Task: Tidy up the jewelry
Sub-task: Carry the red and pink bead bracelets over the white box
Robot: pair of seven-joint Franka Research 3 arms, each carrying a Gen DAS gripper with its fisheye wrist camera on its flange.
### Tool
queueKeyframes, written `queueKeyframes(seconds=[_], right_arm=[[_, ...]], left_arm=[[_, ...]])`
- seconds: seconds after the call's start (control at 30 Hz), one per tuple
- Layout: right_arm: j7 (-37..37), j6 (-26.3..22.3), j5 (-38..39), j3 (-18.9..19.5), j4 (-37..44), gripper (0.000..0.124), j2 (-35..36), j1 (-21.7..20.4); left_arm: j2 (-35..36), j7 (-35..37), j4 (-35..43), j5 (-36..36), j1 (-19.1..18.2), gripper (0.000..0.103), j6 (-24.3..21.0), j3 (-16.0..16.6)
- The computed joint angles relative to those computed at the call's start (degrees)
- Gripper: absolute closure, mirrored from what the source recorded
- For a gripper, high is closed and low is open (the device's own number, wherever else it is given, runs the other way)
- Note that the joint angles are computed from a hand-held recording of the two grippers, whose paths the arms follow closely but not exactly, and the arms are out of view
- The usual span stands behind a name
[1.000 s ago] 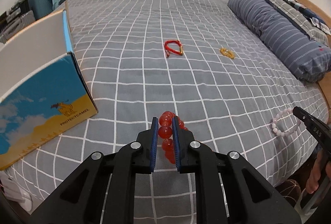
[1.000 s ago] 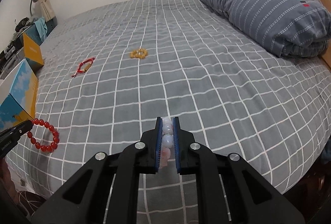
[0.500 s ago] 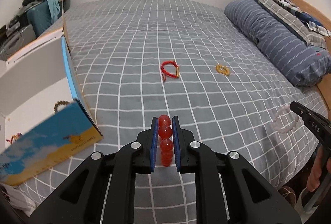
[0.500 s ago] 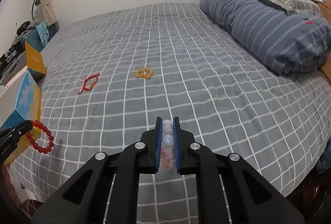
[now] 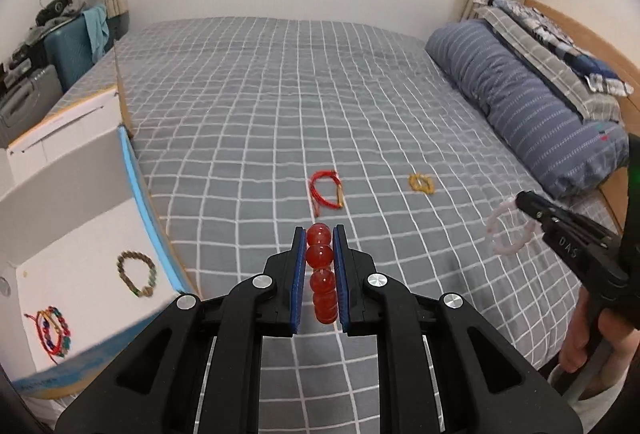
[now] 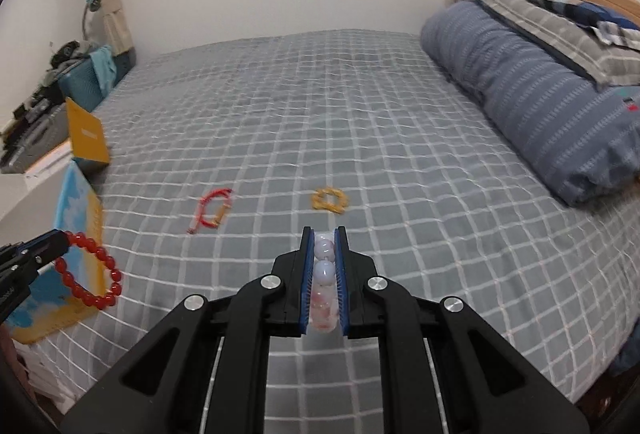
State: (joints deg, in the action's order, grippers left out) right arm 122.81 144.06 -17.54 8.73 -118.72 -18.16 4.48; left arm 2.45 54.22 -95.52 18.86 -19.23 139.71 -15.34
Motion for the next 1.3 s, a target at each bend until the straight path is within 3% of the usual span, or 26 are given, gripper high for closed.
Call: queueKeyframes(seconds=[0.43, 0.73, 1.0, 1.3], right_arm=[[-2.63, -3.47, -0.44, -0.1, 19.11, 0.114, 13.84, 8.42], [-3.48, -4.95, -1.23, -1.06, 31.85, 0.114, 22.34, 16.9], [-8.13, -5.4, 3.17, -1.52, 40.86, 0.114, 29.48, 24.09], [-10.1, -9.76, 3.57, -3.46, 50.97, 0.114, 38.99, 31.5]], left_arm=[[-3.59, -3.03, 0.57, 4.74, 2.81, 0.09, -4.28, 1.68], [-12.6, -5.07, -6.28, 5.5, 7.92, 0.09, -5.86, 3.18], [-20.47, -8.33, -14.16, 7.59, 13.03, 0.09, -9.47, 4.32], [-26.12, -10.2, -24.26, 6.47, 16.39, 0.09, -8.3, 5.83]])
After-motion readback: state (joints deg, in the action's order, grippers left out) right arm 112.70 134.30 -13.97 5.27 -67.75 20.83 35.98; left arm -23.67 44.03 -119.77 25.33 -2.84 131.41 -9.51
